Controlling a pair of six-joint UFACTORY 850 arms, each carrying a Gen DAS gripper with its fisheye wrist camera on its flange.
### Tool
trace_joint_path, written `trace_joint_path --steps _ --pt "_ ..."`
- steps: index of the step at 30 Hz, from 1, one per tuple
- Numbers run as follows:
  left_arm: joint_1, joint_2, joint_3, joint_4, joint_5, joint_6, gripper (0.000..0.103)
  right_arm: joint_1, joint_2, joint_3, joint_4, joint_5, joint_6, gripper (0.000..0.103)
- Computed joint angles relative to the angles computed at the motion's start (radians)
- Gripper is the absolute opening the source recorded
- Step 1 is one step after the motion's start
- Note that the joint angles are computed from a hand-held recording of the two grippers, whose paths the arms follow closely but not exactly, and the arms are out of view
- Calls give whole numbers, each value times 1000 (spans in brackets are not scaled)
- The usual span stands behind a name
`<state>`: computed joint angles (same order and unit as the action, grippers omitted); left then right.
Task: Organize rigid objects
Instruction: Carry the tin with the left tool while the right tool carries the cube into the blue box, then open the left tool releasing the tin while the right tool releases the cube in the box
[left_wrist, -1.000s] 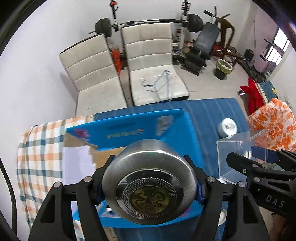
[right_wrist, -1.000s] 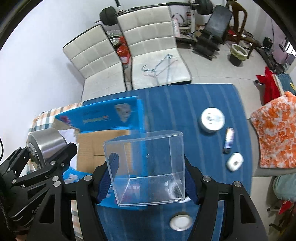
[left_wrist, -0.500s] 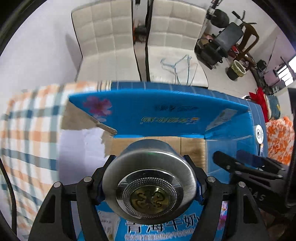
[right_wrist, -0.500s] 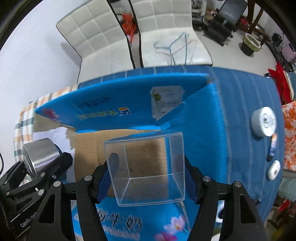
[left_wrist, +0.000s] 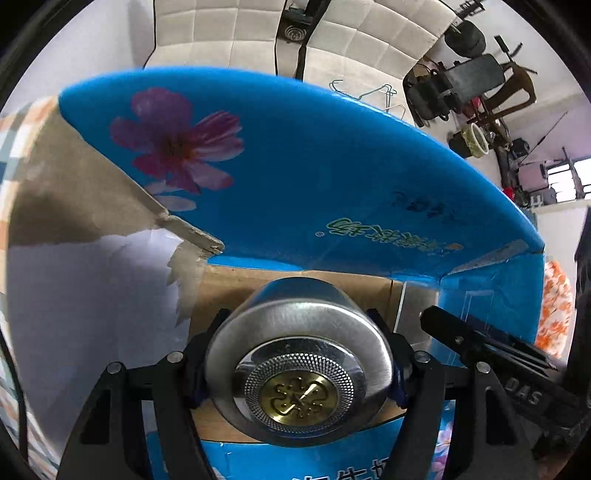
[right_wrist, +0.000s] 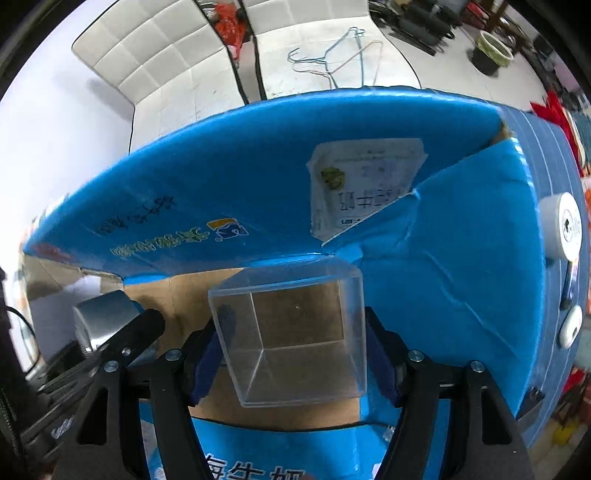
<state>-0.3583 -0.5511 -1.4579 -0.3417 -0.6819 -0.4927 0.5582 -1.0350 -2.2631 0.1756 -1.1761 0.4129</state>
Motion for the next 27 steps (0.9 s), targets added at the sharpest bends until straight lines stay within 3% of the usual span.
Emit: trace_joint_path --steps 1,4,9,15,22,26,27 --pt "6 3 8 -27 6 16 69 -6 9 13 23 12 -5 84" --pt "18 3 14 -122 14 69 69 -8 27 30 31 21 20 92" --pt "17 -17 -3 -148 4 81 69 -8 32 36 18 15 35 93" --pt "22 -31 -29 -127 -32 66 70 -5 -13 -50 -3 -36 44 93" --pt "15 -25 -67 -96 -89 43 90 -13 10 -33 6 -33 33 93" --pt "-12 19 -58 62 -119 -59 99 -9 65 36 -15 -22 6 95" --pt "-20 37 -47 105 -122 -86 102 -7 83 61 -21 -19 5 100"
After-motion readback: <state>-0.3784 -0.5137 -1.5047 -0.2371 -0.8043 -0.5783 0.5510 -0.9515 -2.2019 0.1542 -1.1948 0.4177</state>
